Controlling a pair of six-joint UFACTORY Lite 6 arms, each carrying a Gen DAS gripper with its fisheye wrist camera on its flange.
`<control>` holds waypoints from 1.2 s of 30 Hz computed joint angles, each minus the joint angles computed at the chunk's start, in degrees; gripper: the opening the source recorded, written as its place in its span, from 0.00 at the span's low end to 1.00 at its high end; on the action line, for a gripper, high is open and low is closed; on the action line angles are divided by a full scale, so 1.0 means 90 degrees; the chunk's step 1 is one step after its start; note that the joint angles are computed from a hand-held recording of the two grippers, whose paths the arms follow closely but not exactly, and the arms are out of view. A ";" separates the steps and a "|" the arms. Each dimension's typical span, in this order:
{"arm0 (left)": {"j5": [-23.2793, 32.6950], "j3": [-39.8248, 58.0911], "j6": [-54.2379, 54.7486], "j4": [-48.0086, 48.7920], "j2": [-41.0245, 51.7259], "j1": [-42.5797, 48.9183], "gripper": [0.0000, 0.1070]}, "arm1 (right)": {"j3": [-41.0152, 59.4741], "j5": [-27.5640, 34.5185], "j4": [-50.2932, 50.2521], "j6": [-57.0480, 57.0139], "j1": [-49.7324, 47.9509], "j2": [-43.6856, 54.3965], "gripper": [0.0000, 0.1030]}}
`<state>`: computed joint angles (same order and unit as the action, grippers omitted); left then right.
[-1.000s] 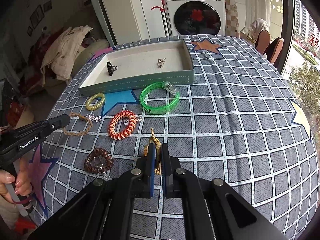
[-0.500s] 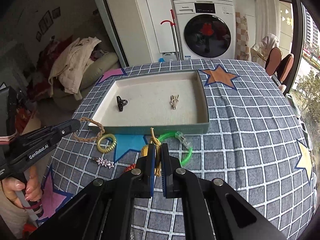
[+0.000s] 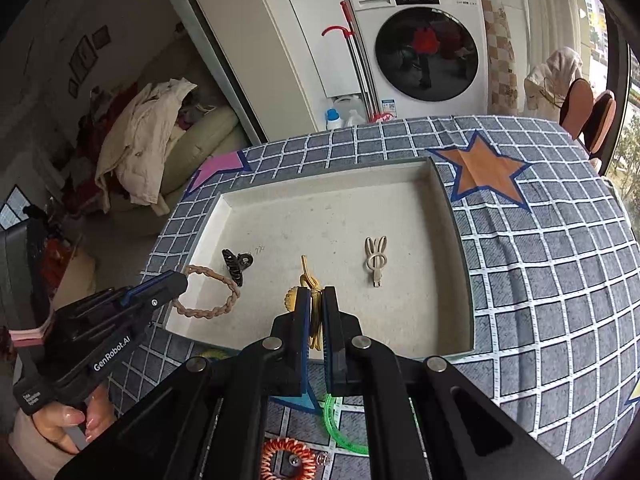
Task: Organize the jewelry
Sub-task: 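Carry both bracelets into the tray and open both grippers to release them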
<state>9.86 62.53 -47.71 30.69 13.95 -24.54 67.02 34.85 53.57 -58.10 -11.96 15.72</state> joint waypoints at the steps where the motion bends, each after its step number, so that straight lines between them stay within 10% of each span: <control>1: -0.0027 0.0058 0.0048 -0.0034 0.0157 0.0008 0.24 | 0.0099 -0.0064 -0.0052 0.0064 0.0034 0.0192 0.06; 12: 0.0127 0.0763 0.0013 -0.0041 0.1441 0.0026 0.24 | 0.0724 -0.0755 -0.0701 0.0690 -0.0053 0.1465 0.06; 25: 0.0841 0.1333 -0.2393 0.2707 0.1938 -0.0337 0.25 | 0.0759 -0.1549 -0.1742 0.1559 0.0134 0.1604 0.09; 31: 0.0936 0.1112 -0.2770 0.2956 0.1717 -0.0442 0.25 | 0.0467 -0.1566 -0.1254 0.1007 0.0171 0.1299 0.53; 36: 0.0988 0.0932 -0.3227 0.3338 0.1457 -0.0509 0.25 | 0.0251 -0.1375 -0.0835 0.0682 0.0067 0.0957 0.54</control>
<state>18.75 70.91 -76.76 60.73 27.07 -29.12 69.28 22.48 46.06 -51.97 -11.35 24.33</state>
